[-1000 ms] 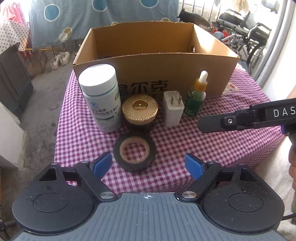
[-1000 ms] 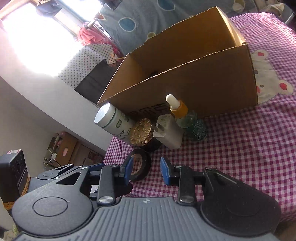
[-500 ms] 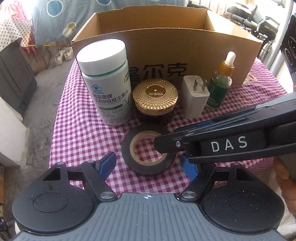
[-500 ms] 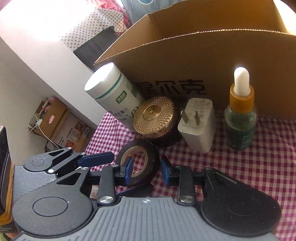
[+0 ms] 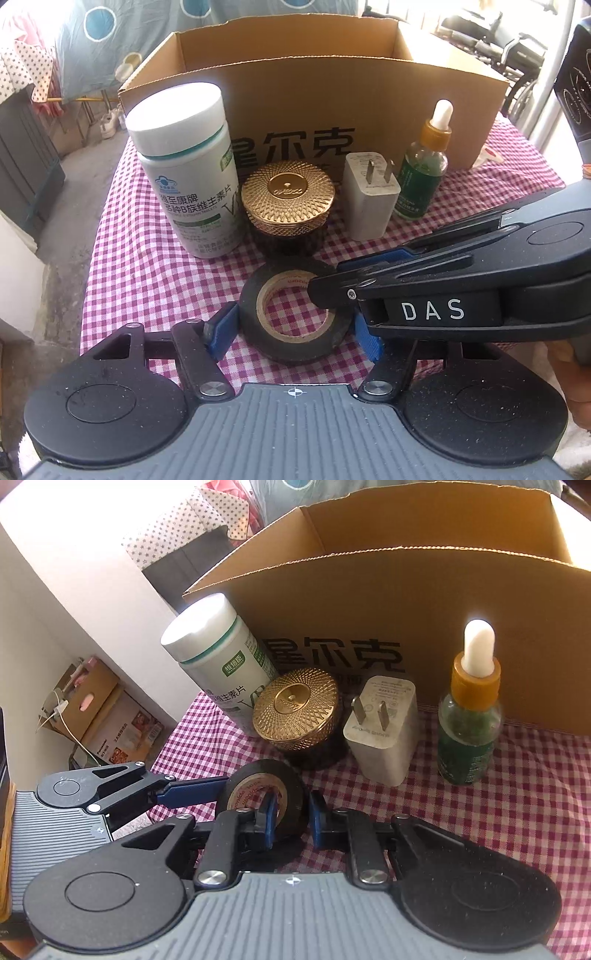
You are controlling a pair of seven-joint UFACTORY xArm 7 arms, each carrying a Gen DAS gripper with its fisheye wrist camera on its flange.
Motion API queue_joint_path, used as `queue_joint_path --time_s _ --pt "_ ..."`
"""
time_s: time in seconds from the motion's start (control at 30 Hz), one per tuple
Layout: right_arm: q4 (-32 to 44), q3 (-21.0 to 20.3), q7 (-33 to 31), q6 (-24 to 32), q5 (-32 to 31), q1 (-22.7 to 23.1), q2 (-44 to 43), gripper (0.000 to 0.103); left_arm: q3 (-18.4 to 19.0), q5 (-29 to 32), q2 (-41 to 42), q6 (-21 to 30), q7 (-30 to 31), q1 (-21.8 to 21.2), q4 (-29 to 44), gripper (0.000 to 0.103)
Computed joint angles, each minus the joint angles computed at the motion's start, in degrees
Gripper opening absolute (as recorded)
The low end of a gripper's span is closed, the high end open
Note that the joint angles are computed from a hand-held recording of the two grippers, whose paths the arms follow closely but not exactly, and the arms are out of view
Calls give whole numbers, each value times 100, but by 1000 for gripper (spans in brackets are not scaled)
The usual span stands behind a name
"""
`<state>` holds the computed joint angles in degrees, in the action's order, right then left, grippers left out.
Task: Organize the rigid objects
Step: 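Grasp the black tape roll by its edge with the right gripper, then carry the tape roll into the cardboard box and release it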
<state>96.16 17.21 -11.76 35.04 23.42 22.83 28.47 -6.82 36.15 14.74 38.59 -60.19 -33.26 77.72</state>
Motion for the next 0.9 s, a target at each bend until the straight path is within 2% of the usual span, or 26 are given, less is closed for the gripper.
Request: queue_joint_path --time_s 0.37,0.57,0.77,0.9 --pt "-1289 -20 -45 -611 385 -215 -1067 21 -56 269 10 105 66 -323 304 66" --pt "-1614 42 -530 -1009 907 -289 -1615 21 -100 945 -186 540 -152 -527 595 66" --pt "-1128 -21 -963 -1219 1019 -212 -1651 21 -122 1637 -200 873 -149 -556 1149 66" --pt "-170 -110 -949 -941 663 -170 -1228 21 -38 1645 97 840 222 -448 1784 66"
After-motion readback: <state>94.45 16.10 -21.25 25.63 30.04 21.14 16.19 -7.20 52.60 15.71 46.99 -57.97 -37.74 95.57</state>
